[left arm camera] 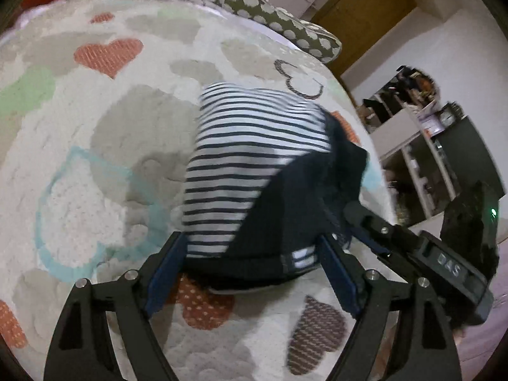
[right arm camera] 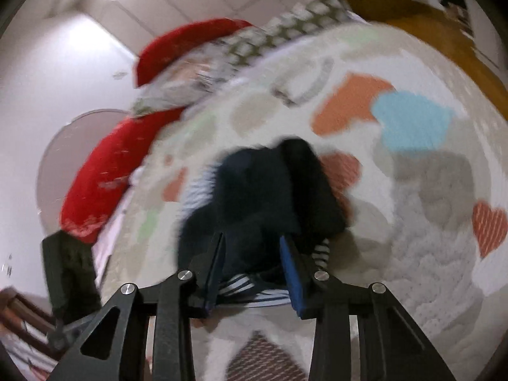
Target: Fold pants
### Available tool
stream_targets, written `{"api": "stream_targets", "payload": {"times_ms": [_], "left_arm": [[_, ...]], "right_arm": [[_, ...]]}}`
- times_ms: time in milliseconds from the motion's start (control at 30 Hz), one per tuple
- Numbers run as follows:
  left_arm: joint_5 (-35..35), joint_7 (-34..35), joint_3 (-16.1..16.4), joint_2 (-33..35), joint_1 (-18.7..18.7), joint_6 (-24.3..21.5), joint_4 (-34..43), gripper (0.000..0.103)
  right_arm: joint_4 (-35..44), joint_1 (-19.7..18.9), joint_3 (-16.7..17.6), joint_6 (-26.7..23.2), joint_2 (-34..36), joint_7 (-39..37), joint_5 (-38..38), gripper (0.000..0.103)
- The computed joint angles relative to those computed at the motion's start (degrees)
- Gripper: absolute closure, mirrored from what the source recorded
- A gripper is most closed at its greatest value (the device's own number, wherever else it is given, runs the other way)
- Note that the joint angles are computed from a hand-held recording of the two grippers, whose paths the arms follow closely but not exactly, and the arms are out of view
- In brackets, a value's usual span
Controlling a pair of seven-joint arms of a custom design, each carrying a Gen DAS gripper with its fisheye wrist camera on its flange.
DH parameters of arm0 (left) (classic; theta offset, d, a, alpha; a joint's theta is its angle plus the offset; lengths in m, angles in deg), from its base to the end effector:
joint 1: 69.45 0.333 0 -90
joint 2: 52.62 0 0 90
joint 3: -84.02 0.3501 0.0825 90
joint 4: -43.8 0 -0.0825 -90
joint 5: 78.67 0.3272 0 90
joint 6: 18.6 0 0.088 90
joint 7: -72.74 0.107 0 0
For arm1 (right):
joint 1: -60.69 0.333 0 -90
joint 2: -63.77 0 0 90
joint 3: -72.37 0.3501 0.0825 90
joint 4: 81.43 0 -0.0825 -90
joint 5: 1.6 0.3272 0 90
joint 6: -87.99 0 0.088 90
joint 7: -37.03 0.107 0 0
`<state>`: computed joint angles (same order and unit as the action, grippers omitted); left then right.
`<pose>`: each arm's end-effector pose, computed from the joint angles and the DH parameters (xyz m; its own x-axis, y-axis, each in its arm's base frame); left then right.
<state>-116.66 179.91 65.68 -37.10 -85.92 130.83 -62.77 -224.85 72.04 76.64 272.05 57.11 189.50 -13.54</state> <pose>0.5254 -0.3246 0.4923 -0.4291 -0.7624 0.4844 -0.8753 0.2183 -0.4316 0.4398 0.1447 0.4988 -0.3268 -0.7558 -0.5674 -0.6303 0.6217 -0.4650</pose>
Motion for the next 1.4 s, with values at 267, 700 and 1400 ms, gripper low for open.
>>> {"api": "stream_targets", "payload": {"times_ms": [267, 700, 1400], "left_arm": [[-1.56, 1.25, 0.9, -7.33, 0.01, 3.99, -5.88, 0.02], [52.33, -53.12, -28.61, -40.33, 40.85, 45.52, -32.01, 0.0], [42.56, -37.9, -7.5, -33.91, 8.54, 20.95, -32.91, 0.0]], "right_arm": [[-3.27, -10.8, 7.94, -0.85, -6.16, 14.61, -13.63, 0.063], [-5.94, -18.7, 27.23, -25.7, -26.49, 23.63, -17.95, 0.049], [2.37, 2.07, 21.26, -47.69, -17.66, 30.51, -29.06, 0.032]]}}
